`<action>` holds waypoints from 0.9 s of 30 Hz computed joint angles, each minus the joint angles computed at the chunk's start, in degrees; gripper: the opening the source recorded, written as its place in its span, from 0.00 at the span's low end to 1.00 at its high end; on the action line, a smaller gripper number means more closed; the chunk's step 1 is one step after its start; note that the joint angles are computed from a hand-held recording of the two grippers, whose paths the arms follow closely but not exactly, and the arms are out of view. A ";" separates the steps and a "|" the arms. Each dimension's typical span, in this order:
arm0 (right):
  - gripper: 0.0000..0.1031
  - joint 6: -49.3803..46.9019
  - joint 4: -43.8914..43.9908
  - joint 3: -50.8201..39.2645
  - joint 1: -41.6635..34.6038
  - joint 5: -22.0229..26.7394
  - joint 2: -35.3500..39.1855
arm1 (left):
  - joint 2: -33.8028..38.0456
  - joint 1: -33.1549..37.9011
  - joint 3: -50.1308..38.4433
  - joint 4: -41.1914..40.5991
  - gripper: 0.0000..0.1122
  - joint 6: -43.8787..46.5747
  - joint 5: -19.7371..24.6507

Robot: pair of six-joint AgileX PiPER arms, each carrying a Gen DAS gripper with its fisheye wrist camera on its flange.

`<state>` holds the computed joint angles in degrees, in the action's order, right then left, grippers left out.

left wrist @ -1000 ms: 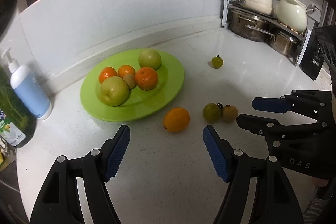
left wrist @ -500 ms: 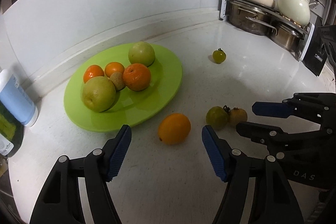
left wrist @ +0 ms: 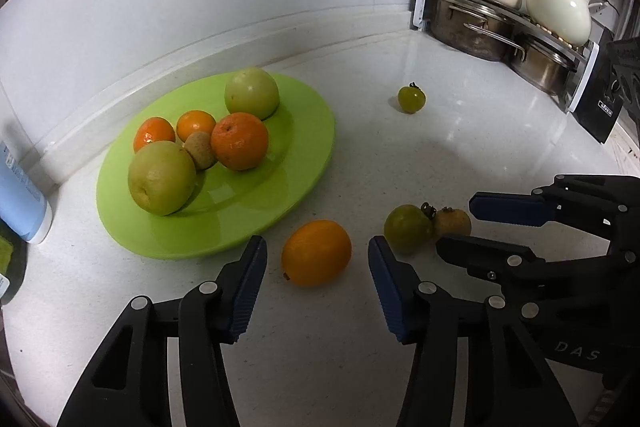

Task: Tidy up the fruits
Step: 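Grasp the orange with the left tool while the right tool grasps the brown-yellow fruit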

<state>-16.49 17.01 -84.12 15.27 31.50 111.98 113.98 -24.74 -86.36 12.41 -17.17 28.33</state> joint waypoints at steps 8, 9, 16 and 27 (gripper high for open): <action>0.33 0.28 -0.05 -0.79 -0.05 0.70 0.57 | 1.03 0.18 -1.19 -1.70 0.38 1.22 1.01; 0.32 0.25 -0.03 -0.77 -0.06 0.72 0.49 | 1.23 0.12 -1.48 -1.57 0.37 1.03 1.18; 0.27 0.52 -0.01 -1.26 -0.25 1.40 0.62 | 1.49 0.30 -1.88 -2.74 0.33 0.68 2.07; 0.26 0.93 -0.51 1.01 -0.35 0.25 -1.70 | -1.74 -0.39 0.71 -1.94 0.33 -1.95 1.76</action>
<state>-15.57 16.50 -83.11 14.92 31.74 110.29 112.24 -25.13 -85.65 10.48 -19.12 30.09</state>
